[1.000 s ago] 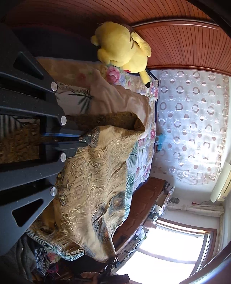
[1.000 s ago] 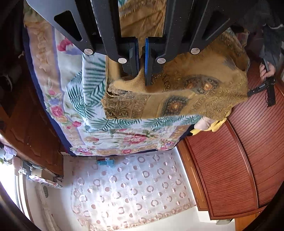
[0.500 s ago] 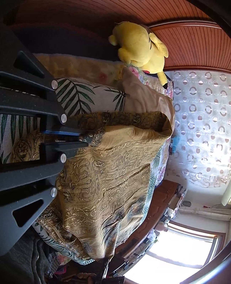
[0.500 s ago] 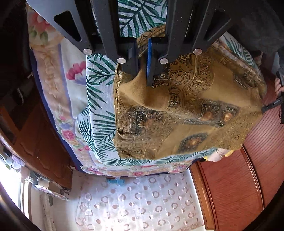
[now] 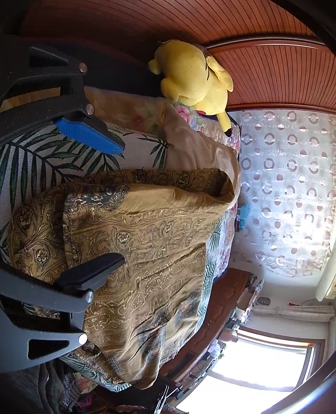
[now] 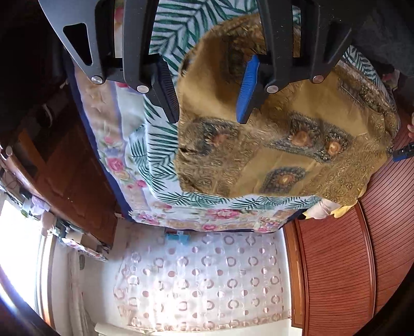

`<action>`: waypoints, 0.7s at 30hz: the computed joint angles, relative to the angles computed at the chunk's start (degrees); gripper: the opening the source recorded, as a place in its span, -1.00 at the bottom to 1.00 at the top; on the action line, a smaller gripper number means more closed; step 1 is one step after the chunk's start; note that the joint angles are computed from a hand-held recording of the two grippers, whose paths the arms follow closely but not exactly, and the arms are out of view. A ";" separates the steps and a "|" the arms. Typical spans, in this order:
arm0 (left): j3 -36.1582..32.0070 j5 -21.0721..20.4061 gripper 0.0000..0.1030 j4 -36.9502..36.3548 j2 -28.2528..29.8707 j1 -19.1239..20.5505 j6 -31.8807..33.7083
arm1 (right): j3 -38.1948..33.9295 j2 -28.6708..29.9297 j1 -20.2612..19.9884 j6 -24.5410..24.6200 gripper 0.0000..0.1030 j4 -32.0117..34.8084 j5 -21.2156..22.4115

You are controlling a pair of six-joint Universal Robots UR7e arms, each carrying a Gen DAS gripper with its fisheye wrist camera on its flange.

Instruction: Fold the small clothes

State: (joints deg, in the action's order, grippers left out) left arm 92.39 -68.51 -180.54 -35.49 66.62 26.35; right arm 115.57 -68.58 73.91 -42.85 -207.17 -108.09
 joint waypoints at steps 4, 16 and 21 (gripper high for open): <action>-0.42 2.03 0.55 -1.10 1.00 -0.21 -0.83 | -3.91 5.00 0.48 -0.84 -0.08 -0.59 0.61; -0.98 4.88 0.55 -3.52 2.78 -0.66 -0.10 | -13.51 14.21 0.96 -0.86 -0.07 5.73 -0.02; -0.68 5.10 0.54 -3.45 2.85 -0.45 -0.44 | -15.54 16.63 0.73 -1.27 -0.07 6.99 -1.05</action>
State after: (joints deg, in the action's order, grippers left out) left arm 91.71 -63.41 -183.99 -32.64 66.17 25.91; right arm 100.03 -51.94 74.64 -44.12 -200.18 -109.14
